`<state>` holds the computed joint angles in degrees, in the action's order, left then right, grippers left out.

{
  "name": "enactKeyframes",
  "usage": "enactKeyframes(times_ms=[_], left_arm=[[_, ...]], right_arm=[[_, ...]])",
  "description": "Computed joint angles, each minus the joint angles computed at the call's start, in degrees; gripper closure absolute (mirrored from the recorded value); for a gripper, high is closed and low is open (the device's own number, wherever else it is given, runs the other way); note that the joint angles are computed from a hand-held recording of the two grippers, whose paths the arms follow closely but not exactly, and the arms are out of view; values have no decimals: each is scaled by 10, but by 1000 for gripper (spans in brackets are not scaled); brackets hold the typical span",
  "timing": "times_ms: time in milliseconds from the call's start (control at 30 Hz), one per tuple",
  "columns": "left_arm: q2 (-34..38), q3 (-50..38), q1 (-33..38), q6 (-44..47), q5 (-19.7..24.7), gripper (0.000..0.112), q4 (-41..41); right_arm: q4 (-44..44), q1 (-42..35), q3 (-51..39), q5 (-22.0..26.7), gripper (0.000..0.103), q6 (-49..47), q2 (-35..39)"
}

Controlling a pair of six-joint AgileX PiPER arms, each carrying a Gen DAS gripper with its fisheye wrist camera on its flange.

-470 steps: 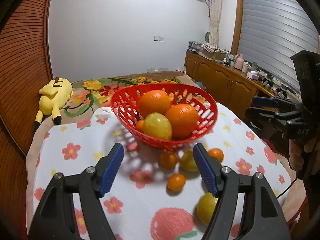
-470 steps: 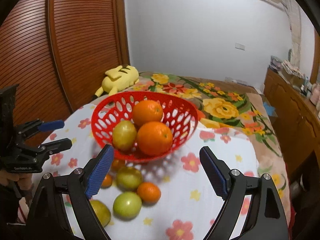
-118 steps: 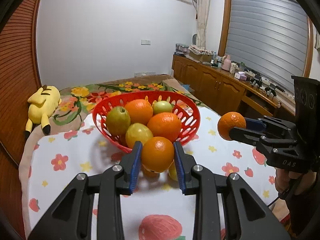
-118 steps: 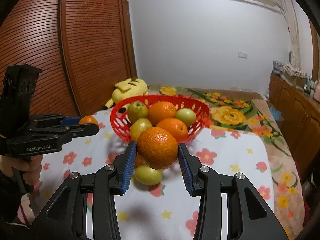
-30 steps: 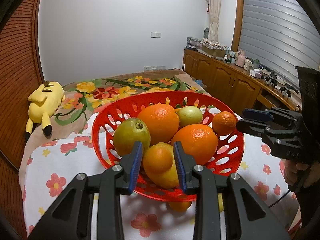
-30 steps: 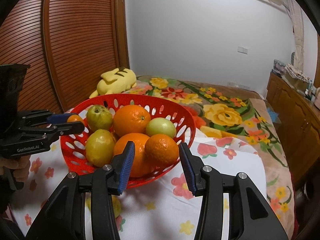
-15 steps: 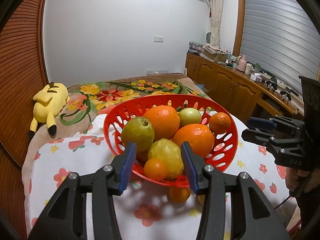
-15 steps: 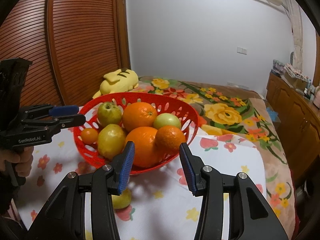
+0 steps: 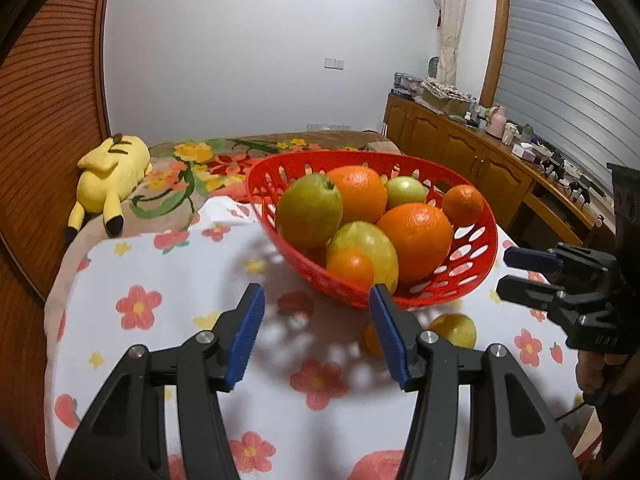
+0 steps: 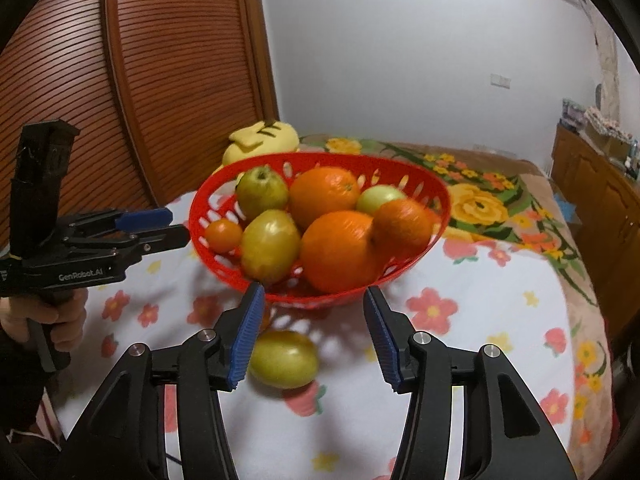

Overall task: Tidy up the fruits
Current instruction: 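Withdraw both tools from the basket toward the loose pomelo and tangerine, then grip a small tangerine with the left tool while the right tool grips a yellow-green pomelo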

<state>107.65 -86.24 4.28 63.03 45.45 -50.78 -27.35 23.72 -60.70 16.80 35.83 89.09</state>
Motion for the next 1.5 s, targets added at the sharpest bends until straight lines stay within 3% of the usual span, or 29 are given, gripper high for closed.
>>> enactKeyframes(times_ms=[467,1067,1500], left_arm=[[4,31,-9,5,-19,49,9],[10,36,-18,-2,-27,49,26],[10,38,-38,-17,-29,49,50]], right_arm=[[123,1,-9,-11,44,-105,57],[178,1,-16,-15,38,-156,103],[191,0,7,-21,45,-178,94]])
